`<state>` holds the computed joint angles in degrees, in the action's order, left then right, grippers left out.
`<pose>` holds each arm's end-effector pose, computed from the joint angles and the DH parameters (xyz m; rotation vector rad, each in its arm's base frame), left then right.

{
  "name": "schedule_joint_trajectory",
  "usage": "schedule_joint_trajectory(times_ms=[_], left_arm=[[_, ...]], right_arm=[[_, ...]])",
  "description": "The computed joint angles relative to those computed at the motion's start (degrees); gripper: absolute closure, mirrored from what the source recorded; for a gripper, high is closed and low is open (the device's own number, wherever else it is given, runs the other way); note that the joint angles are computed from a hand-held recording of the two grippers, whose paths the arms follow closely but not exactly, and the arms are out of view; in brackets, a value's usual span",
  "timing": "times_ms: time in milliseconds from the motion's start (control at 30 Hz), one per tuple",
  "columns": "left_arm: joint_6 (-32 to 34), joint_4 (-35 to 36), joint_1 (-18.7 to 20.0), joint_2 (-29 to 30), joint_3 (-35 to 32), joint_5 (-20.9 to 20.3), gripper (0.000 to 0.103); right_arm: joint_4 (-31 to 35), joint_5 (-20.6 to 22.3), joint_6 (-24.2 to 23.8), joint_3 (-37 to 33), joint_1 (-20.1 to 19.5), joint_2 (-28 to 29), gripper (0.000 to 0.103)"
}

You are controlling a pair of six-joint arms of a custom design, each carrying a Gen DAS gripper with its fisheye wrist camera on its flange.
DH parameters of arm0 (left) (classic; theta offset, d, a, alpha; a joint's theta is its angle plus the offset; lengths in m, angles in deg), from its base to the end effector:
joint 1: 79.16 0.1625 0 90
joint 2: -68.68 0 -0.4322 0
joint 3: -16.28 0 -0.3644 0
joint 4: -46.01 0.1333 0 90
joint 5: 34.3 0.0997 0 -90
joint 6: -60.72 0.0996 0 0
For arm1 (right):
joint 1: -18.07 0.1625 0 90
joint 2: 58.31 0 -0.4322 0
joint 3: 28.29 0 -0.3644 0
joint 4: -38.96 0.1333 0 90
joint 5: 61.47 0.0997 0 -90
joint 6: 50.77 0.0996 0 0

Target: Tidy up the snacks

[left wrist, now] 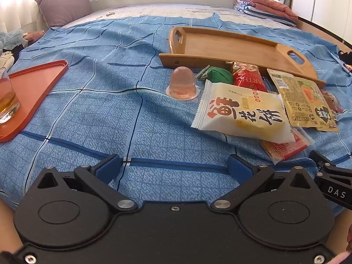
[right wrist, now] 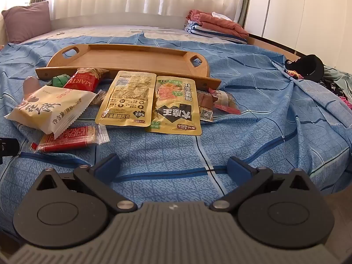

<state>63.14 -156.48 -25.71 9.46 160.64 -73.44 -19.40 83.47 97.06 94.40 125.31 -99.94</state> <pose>-0.0509 -0.4222 0.1607 0.5137 2.2455 -0.8515 0.1662 -0.3609 -0.0244 0.1896 -1.9279 1.0846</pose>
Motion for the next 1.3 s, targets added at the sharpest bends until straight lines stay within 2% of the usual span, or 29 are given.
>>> schedule_joint_trajectory(times_ms=[1300], left_arm=[[0.1,-0.5,0.0,0.1,0.0,-0.1,0.000]], right_arm=[[-1.7,0.0,-0.8,0.5,0.1,0.2,0.000]])
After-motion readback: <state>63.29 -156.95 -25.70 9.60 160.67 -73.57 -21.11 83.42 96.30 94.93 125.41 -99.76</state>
